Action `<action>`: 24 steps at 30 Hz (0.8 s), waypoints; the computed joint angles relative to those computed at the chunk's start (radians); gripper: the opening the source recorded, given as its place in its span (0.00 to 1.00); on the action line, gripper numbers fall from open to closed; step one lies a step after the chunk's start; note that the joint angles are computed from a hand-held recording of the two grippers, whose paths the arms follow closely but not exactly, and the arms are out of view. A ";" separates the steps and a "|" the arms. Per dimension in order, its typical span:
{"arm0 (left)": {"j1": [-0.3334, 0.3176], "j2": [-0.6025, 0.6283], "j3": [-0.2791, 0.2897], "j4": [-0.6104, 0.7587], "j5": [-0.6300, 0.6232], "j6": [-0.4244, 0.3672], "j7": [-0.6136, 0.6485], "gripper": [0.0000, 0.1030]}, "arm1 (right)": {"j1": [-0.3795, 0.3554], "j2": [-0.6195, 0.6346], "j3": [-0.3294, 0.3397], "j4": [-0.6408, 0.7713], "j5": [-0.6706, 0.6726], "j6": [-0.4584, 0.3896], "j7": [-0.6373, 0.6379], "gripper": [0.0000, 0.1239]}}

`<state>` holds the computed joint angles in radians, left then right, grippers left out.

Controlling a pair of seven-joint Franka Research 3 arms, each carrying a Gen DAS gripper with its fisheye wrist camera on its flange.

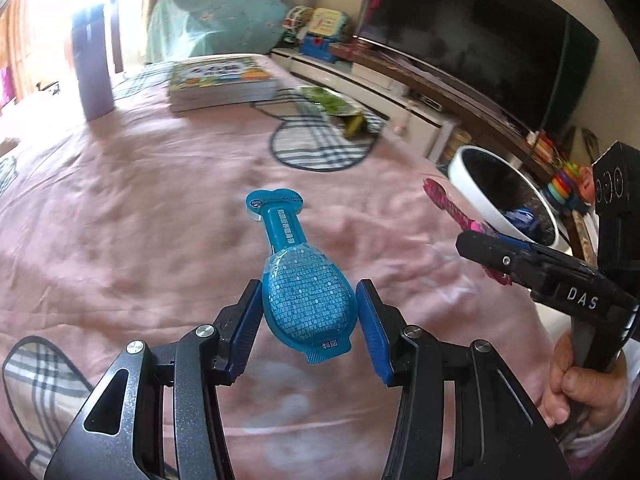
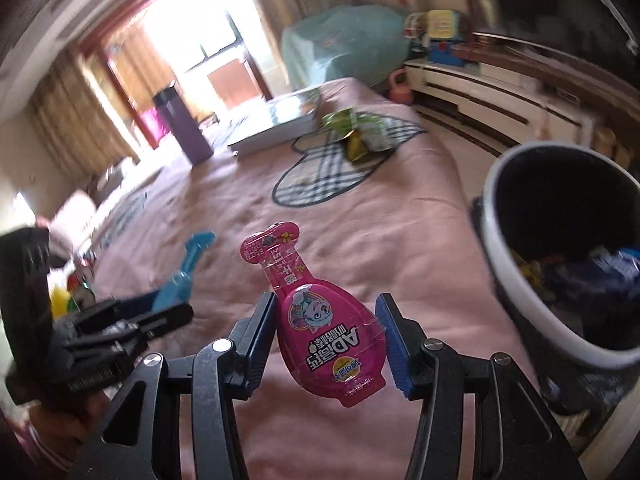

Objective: Collect trash
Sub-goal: 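Carry the blue and pink candy bottles over the bin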

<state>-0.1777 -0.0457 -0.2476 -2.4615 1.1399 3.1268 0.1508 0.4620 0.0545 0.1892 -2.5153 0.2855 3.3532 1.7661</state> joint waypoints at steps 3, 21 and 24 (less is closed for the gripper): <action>-0.017 0.003 -0.010 0.010 -0.019 -0.012 0.024 0.46 | -0.052 -0.022 0.059 -0.025 0.037 0.016 -0.014 0.41; -0.105 0.026 -0.038 0.086 -0.057 -0.079 0.081 0.46 | -0.018 -0.176 -0.022 -0.185 0.052 0.087 0.031 0.41; -0.122 0.041 -0.037 0.111 -0.060 -0.086 0.094 0.46 | -0.021 -0.198 -0.033 -0.205 0.061 0.097 0.025 0.41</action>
<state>-0.3000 -0.0044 -0.2841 -2.3504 1.0795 3.0405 0.2453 0.4410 -0.1432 0.1563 -2.7203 0.3465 3.4499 1.7908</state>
